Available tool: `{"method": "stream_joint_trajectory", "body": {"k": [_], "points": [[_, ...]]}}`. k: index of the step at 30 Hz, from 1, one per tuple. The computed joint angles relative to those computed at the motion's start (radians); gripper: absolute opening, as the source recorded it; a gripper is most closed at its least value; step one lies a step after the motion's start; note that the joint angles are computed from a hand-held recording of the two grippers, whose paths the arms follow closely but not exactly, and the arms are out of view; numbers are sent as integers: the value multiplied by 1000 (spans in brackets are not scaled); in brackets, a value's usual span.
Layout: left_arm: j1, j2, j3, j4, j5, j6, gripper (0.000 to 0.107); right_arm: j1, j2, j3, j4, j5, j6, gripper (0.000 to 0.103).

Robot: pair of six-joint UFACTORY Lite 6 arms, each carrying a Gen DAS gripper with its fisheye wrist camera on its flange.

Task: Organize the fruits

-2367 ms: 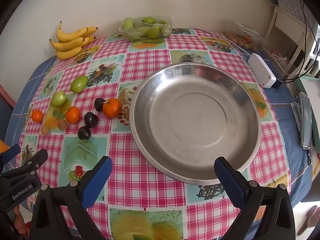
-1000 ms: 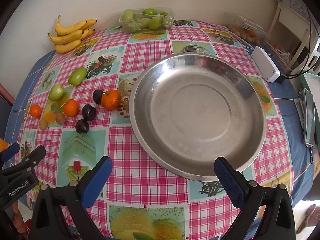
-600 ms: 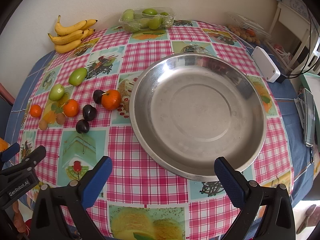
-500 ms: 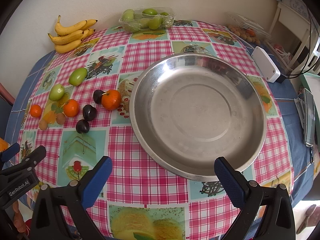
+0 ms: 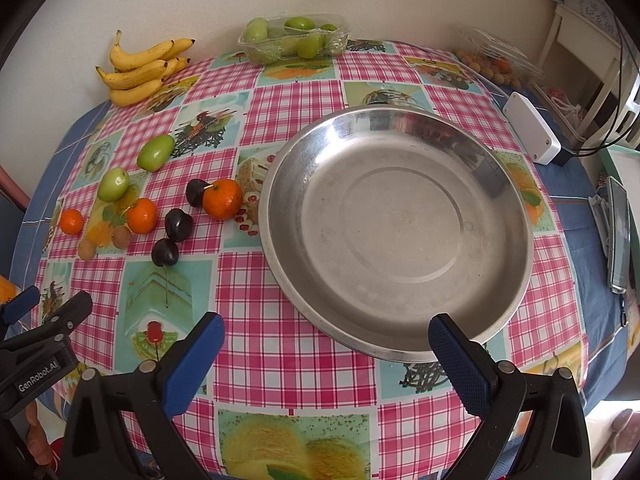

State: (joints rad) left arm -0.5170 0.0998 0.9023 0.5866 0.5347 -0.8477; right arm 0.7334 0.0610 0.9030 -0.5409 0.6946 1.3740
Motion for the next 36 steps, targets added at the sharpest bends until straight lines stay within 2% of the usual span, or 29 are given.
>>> {"method": "stream_joint_trajectory", "body": {"k": [20,22,24,28,33,36], "points": [[7,-24,-23,-22,-21,15,93,14,28,23,5,0,-2,103],[15,-25,-15,-51,-23,46,93,6,12,16,16,-28,2,103],[39,-12,19,-114,-20,118,93,-11,-3,14,38,-67,-12,103],[83,2,106,-187,14,213,93,-10,27,101,22,-31,-29,103],[157,50,263,-326,54,370,94,-69,66,215,76,-49,-106,103],[182,96,356,-356,66,403,94,-89,114,293,101,-45,-151,103]]}}
